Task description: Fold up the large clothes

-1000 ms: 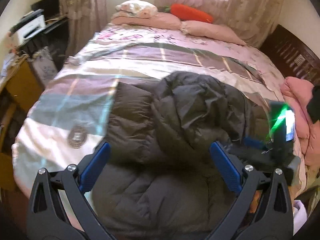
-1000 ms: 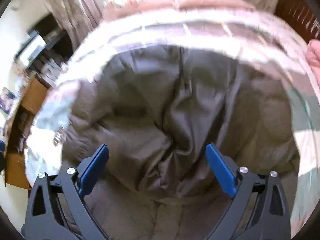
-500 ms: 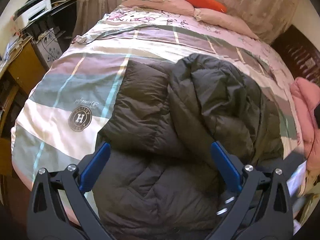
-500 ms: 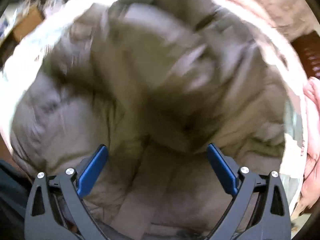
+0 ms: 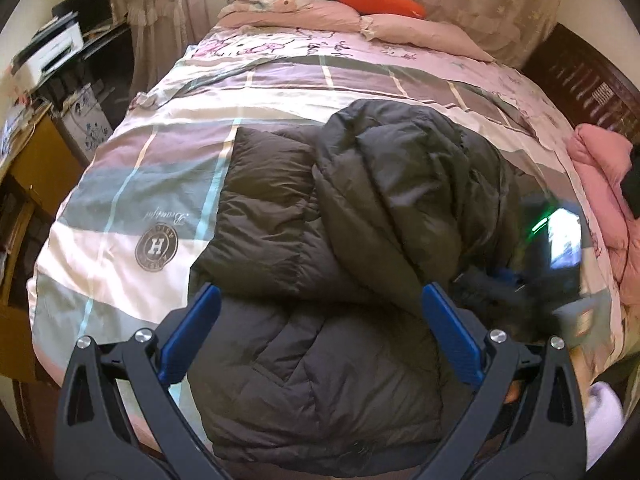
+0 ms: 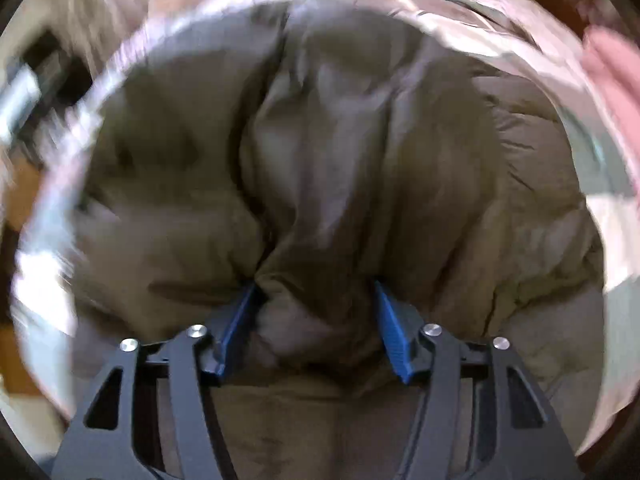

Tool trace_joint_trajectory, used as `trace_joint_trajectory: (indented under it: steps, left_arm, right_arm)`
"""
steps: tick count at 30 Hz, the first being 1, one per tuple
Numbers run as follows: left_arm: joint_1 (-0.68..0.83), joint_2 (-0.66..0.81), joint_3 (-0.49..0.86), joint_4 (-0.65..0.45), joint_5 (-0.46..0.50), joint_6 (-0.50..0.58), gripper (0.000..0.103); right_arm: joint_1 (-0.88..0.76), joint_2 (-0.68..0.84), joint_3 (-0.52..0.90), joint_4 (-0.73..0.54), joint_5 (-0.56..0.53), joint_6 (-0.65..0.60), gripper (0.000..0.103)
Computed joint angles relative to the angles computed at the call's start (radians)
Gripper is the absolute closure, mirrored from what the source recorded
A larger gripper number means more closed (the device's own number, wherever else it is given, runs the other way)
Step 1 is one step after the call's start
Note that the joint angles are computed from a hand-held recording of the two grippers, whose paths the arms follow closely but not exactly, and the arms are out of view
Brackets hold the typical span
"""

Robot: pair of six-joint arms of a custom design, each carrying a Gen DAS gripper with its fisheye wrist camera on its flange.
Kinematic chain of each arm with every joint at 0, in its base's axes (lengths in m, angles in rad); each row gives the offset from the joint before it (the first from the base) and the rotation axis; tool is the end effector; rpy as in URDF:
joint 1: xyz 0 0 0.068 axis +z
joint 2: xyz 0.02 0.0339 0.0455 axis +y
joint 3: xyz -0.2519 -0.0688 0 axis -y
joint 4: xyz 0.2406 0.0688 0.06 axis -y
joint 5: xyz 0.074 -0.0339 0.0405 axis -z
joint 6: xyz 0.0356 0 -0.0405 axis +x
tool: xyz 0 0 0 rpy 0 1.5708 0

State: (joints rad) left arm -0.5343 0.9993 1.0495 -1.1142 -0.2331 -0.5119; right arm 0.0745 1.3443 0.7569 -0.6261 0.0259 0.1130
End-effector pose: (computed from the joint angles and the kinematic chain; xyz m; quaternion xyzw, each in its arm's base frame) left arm 0.1537 -0.0814 0.3024 -0.0184 0.9618 -0.0269 0.2719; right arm 0.2347 0.0166 0.1729 0.0212 0.9838 0.0039 0.1781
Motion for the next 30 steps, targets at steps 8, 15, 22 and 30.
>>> trace_joint_trajectory:
  steps: [8, 15, 22, 30]
  left_arm:
    - [0.085, 0.007, -0.003, 0.033, 0.103, 0.002, 0.002]
    - [-0.026, -0.017, -0.012, 0.070, 0.039, -0.003, 0.002]
    - [-0.143, 0.141, -0.046, 0.322, -0.171, 0.110, 0.010]
    - [0.032, 0.603, 0.020, 0.318, 0.051, 0.082, 0.065]
  right_arm:
    - [0.010, -0.045, -0.022, -0.058, -0.010, -0.020, 0.034]
    - [-0.170, -0.352, -0.036, -0.145, -0.178, -0.011, 0.024]
    - [-0.366, -0.425, 0.035, -0.251, -0.234, -0.047, 0.010]
    - [-0.430, -0.249, -0.026, -0.163, -0.159, -0.095, 0.010]
